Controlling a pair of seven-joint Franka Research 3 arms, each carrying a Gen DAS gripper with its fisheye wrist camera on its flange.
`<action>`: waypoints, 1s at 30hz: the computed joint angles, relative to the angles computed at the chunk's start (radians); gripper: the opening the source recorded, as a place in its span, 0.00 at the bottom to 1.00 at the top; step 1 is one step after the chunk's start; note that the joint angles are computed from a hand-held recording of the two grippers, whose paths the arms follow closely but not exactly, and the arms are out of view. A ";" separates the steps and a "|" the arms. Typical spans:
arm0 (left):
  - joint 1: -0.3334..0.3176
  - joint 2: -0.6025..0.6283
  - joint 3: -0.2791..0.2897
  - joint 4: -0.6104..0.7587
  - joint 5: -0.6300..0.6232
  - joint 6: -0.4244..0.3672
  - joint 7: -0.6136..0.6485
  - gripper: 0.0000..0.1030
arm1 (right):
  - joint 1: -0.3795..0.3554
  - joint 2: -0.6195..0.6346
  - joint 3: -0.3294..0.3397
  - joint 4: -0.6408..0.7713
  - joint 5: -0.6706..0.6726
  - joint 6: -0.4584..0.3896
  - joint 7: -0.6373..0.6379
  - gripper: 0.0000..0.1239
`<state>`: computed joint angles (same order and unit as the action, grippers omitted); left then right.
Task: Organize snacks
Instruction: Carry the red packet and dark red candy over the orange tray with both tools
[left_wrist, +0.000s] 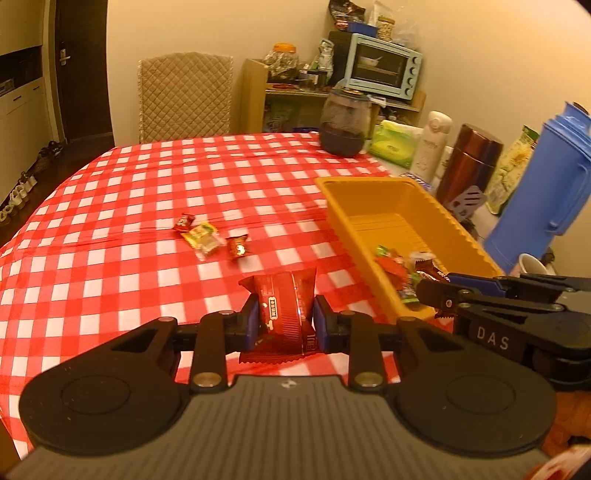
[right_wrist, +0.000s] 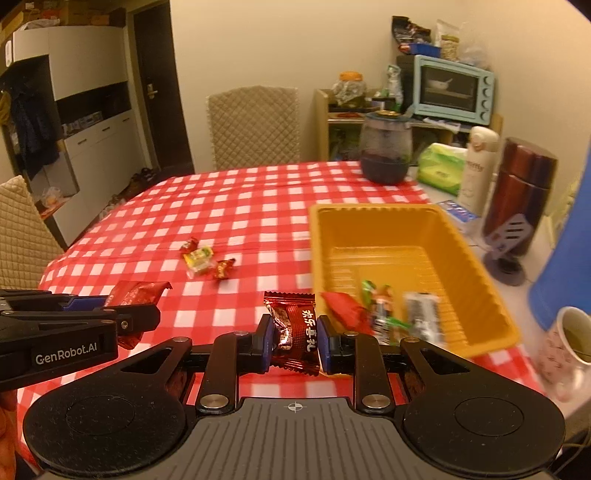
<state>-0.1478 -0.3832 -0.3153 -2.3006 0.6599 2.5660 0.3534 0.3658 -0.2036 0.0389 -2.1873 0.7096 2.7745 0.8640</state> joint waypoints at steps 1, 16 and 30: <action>-0.004 0.003 -0.005 0.007 -0.002 -0.006 0.000 0.26 | -0.005 -0.008 -0.003 -0.005 -0.004 -0.003 0.004 0.20; -0.058 0.056 -0.028 0.091 0.014 -0.050 0.011 0.26 | -0.047 -0.100 -0.051 -0.064 -0.034 -0.015 0.031 0.20; -0.078 0.151 -0.020 0.189 0.051 -0.030 0.028 0.26 | -0.096 -0.070 -0.066 -0.013 -0.066 0.001 0.070 0.20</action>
